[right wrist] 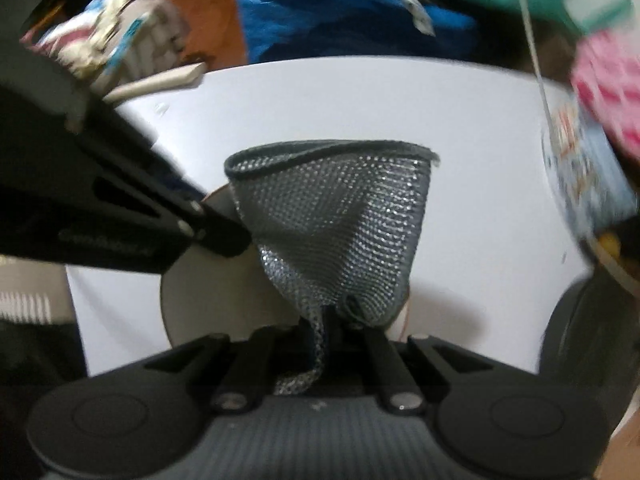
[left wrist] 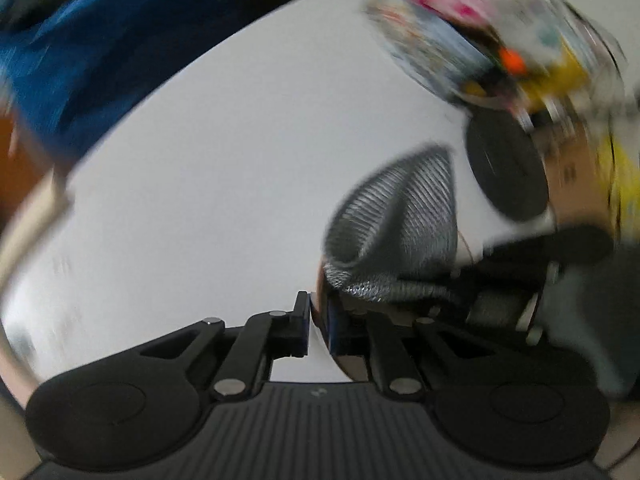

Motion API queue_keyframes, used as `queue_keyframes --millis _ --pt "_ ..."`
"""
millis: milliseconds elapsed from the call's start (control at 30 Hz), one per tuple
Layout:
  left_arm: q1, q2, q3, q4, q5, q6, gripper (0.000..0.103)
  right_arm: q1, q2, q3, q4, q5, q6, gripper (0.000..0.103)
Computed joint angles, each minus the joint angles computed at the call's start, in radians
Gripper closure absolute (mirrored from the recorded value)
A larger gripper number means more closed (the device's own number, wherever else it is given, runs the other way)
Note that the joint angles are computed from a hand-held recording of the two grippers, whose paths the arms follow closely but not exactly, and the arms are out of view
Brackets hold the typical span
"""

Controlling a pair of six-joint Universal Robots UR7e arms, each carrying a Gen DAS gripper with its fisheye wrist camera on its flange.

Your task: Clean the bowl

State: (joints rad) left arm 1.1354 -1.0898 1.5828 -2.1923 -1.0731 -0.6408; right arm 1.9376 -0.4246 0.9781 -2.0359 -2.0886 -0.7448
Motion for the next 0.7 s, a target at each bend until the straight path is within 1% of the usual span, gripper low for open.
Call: queue_keyframes --millis 33,67,133,167,200,267,300,333,400,467,500,600,700 --pt "0.002 -0.008 0.015 -0.014 -0.012 -0.074 0.096 -0.001 -0.002 0.002 0.004 0.007 0.031 0.099" --pt "0.005 -0.015 0.029 -0.029 -0.024 -0.147 0.095 -0.006 -0.006 0.001 0.022 0.031 0.087 0.099" --pt "0.006 -0.028 0.049 -0.027 -0.054 -0.280 0.095 -0.009 -0.022 0.027 0.008 0.050 0.138 0.099" --pt "0.006 -0.029 0.051 -0.027 -0.065 -0.313 0.095 -0.009 -0.033 0.047 -0.011 0.053 0.150 0.099" --pt "0.007 -0.027 0.050 -0.029 -0.075 -0.327 0.095 -0.012 -0.037 0.053 -0.006 0.062 0.165 0.099" --pt "0.008 -0.021 0.040 -0.007 -0.101 -0.316 0.094 -0.019 -0.040 0.048 0.029 0.091 0.198 0.099" --pt "0.008 -0.017 0.033 0.007 -0.114 -0.306 0.094 -0.019 -0.047 0.063 0.019 0.092 0.187 0.099" --pt "0.001 -0.011 0.020 0.030 -0.101 -0.269 0.093 -0.017 -0.051 0.073 0.004 0.084 0.168 0.099" --pt "-0.021 0.006 -0.012 0.085 -0.043 -0.159 0.092 -0.014 -0.053 0.082 -0.018 0.068 0.137 0.099" --pt "-0.050 0.020 -0.037 0.126 0.051 -0.034 0.092 -0.010 -0.057 0.093 -0.052 0.046 0.092 0.099" --pt "-0.055 0.028 -0.052 0.140 0.072 0.028 0.092 -0.006 -0.058 0.096 -0.072 0.032 0.063 0.099" --pt "-0.050 0.053 -0.107 0.179 0.083 0.207 0.092 0.000 -0.058 0.107 -0.127 -0.009 -0.044 0.099" --pt "-0.034 0.071 -0.144 0.192 0.063 0.328 0.091 0.005 -0.046 0.116 -0.184 -0.054 -0.161 0.100"
